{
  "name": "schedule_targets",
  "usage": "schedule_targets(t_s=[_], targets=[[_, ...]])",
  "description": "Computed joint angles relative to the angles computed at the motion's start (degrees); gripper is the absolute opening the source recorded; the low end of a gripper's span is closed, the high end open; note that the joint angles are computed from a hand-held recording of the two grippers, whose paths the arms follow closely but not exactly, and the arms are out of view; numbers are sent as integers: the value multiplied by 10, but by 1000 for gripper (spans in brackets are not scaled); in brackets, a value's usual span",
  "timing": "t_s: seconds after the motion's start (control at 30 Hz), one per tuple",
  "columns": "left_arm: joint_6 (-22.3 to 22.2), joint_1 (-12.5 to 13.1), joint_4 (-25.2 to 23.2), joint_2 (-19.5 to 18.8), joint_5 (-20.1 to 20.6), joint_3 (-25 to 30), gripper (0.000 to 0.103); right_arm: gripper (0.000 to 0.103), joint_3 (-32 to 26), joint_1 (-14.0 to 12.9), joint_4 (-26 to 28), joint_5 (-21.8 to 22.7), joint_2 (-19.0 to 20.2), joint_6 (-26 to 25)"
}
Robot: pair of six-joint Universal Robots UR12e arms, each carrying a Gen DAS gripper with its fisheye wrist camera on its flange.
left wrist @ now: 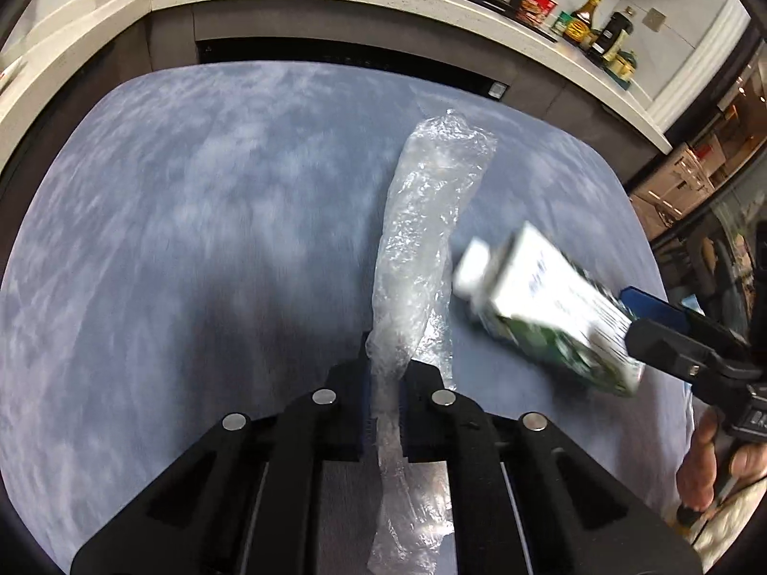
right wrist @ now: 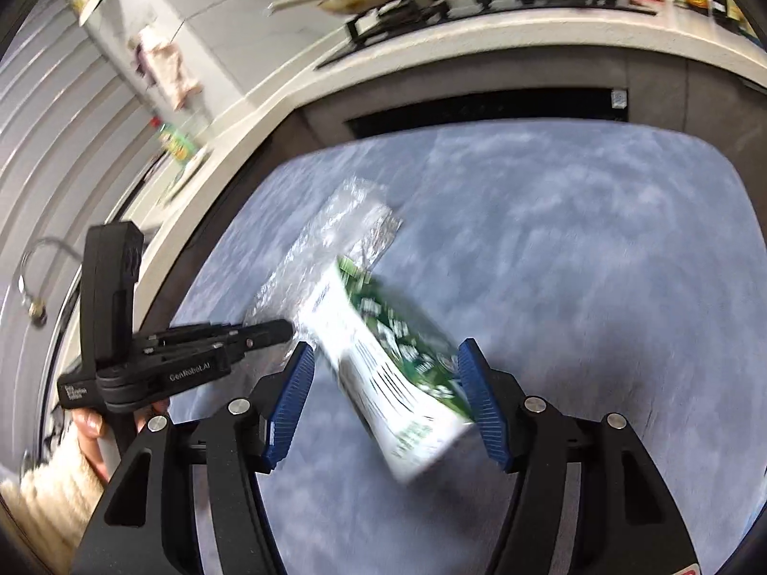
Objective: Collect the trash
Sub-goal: 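Grasp the clear plastic wrap with the left tool while the right tool grasps the milk carton, then carry the plastic wrap and milk carton over the bin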
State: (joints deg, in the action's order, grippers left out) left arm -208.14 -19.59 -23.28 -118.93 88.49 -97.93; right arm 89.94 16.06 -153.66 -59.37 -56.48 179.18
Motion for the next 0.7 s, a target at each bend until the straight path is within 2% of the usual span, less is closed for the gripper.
schedule_targets(t_s=[0.17, 0.37, 0.43, 0.5, 0.7], targets=[[-10, -14, 12, 15, -14, -26, 8, 64, 26, 20, -9, -60, -15, -42], [-29, -26, 19, 14, -29, -29, 8, 70, 34, 41, -55, -122, -11, -38], [-36, -27, 23, 13, -34, -29, 8, 66, 34, 50, -66, -153, -7, -35], [-40, -28, 26, 12, -34, -29, 8, 53, 36, 53, -75, -172, -6, -32], [-40, -29, 35, 15, -35, -31, 7, 50, 63, 44, -106, -167, -22, 7]])
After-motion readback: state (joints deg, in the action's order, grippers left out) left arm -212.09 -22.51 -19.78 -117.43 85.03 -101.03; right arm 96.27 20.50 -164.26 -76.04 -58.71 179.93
